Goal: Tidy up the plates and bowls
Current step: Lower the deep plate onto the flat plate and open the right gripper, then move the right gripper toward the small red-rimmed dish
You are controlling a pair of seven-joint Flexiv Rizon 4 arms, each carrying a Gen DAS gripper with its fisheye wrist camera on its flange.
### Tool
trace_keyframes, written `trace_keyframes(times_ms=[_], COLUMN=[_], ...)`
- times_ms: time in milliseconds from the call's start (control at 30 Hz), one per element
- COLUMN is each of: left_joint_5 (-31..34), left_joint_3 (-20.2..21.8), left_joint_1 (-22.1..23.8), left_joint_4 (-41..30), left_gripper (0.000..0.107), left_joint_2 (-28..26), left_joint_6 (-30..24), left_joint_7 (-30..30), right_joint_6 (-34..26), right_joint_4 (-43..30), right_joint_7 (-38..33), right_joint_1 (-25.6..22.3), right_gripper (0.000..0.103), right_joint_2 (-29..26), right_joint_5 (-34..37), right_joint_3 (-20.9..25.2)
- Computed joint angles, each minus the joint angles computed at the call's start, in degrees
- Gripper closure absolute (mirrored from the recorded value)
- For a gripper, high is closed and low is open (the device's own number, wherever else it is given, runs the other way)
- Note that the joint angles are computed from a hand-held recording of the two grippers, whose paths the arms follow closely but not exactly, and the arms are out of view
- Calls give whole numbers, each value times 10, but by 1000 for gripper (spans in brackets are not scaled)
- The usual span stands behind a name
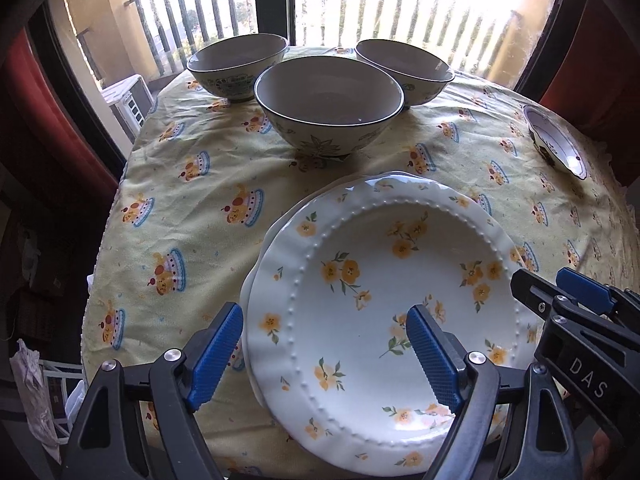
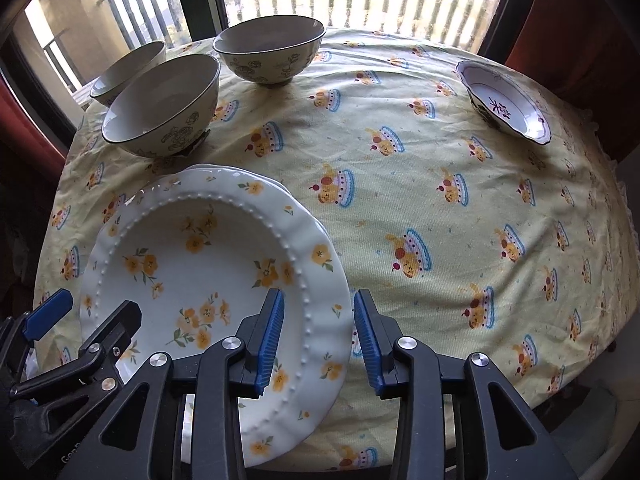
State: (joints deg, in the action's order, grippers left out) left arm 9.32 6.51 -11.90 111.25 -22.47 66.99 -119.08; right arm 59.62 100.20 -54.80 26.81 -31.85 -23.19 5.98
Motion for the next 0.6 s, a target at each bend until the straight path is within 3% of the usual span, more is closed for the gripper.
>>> trace_keyframes(times_ms=[33, 133, 333, 600], left_joint_5=[2, 8, 32, 74], left_joint_3=[0, 0, 9, 18], left_joint_1=[-1, -4, -21, -57], left_joint_4=[-2, -12, -41, -115], left_gripper=[19, 15, 10, 10], left_joint_2=[2, 5, 0, -25], left_joint_6=[1, 5, 12, -40], left_joint_7=[2, 5, -2, -65], right_joint_6=[7, 30, 71, 99], right_joint_4=[4, 13, 21, 8], right_joint_7=[6, 21, 10, -52], right_joint_1=[2, -1, -18, -53], right_gripper=[44, 35, 26, 23], right_joint_2=[5, 18, 30, 27], right_joint_5=[-4, -11, -6, 28], right_joint_3=[-4, -10, -4, 6])
